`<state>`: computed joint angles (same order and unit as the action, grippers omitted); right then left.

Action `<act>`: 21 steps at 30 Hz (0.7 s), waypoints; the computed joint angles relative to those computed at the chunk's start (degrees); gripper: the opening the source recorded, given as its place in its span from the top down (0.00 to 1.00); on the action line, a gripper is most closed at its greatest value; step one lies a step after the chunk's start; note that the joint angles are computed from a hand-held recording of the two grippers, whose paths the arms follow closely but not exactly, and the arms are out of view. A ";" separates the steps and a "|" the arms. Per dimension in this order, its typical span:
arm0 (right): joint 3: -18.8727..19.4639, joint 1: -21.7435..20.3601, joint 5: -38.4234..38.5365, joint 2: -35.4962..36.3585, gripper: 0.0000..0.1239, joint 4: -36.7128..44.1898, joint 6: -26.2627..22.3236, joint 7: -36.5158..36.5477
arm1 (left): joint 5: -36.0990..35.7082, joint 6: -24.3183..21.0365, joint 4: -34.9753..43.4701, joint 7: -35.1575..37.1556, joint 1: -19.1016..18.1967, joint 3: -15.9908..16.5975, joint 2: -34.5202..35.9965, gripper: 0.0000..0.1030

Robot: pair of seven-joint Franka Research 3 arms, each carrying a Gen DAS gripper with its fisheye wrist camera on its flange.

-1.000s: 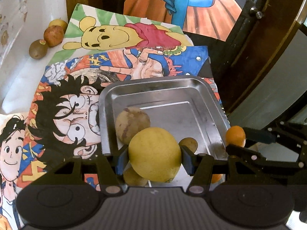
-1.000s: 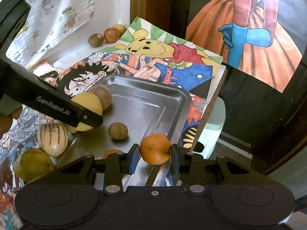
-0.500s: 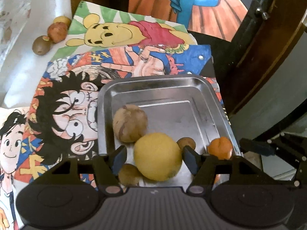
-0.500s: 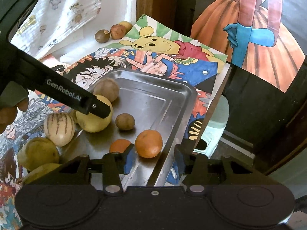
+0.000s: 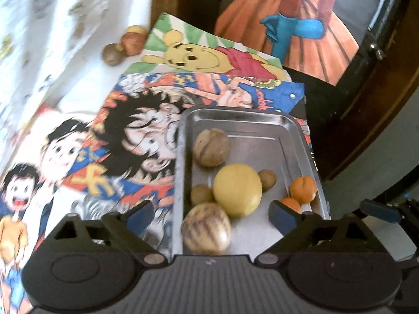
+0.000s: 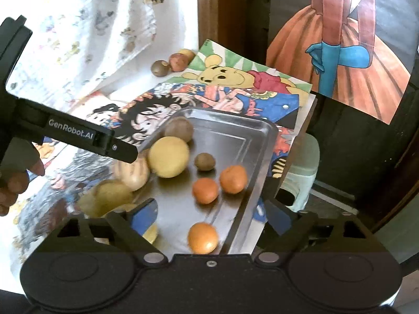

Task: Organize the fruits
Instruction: 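Lower the lemon and orange onto the tray and open both tools, then withdraw both open tools away from the filled tray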

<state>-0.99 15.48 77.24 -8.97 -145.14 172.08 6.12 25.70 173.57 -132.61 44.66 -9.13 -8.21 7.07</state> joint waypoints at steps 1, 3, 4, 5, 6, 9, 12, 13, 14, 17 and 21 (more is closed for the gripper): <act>0.08 -0.14 -0.92 -1.10 0.22 -0.92 -0.69 1.13 | 1.69 0.18 -1.29 -2.29 -0.67 0.85 -1.22 0.02; 0.12 -0.44 -4.30 -3.30 0.20 -2.84 -2.27 4.66 | 3.87 0.29 -3.52 -5.11 -0.80 1.19 -3.36 0.01; 0.08 -0.57 -6.44 -4.34 0.19 -3.72 -3.13 6.66 | 4.58 0.20 -4.59 -6.09 -0.60 1.02 -4.39 0.01; 0.01 -0.63 -8.61 -5.38 0.18 -4.57 -4.01 8.61 | 4.44 0.22 -5.90 -6.30 -0.24 0.62 -5.57 0.01; -0.12 -0.61 -10.65 -6.20 0.18 -5.19 -4.84 10.37 | 4.38 0.39 -7.05 -6.56 0.14 0.25 -6.59 0.01; -0.40 -0.53 -16.93 -8.86 0.18 -7.29 -7.26 15.75 | 5.41 0.87 -10.65 -8.47 1.46 -0.81 -9.98 0.01; -0.90 -0.11 -21.64 -10.78 0.18 -8.73 -9.30 19.76 | 5.66 1.04 -13.98 -9.08 2.69 -1.92 -13.27 0.01; -1.04 0.06 -22.92 -11.21 0.18 -9.06 -9.77 20.96 | 5.23 1.07 -15.17 -8.65 2.88 -2.11 -14.39 0.01; -1.14 0.19 -24.10 -11.66 0.18 -9.41 -10.14 22.15 | 4.57 1.00 -16.21 -7.96 2.93 -2.21 -15.36 0.01; -1.40 0.43 -27.33 -12.58 0.17 -10.18 -11.07 25.43 | 2.92 0.41 -18.91 -6.31 3.13 -2.73 -17.89 0.01; -1.73 0.35 -31.04 -12.96 0.17 -10.65 -12.41 29.19 | 0.21 0.01 -21.97 -3.76 2.67 -2.75 -20.42 0.01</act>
<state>-2.72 15.83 46.20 -21.93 -155.79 159.67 35.32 25.91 173.58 -154.59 40.90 -6.46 -10.97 -13.35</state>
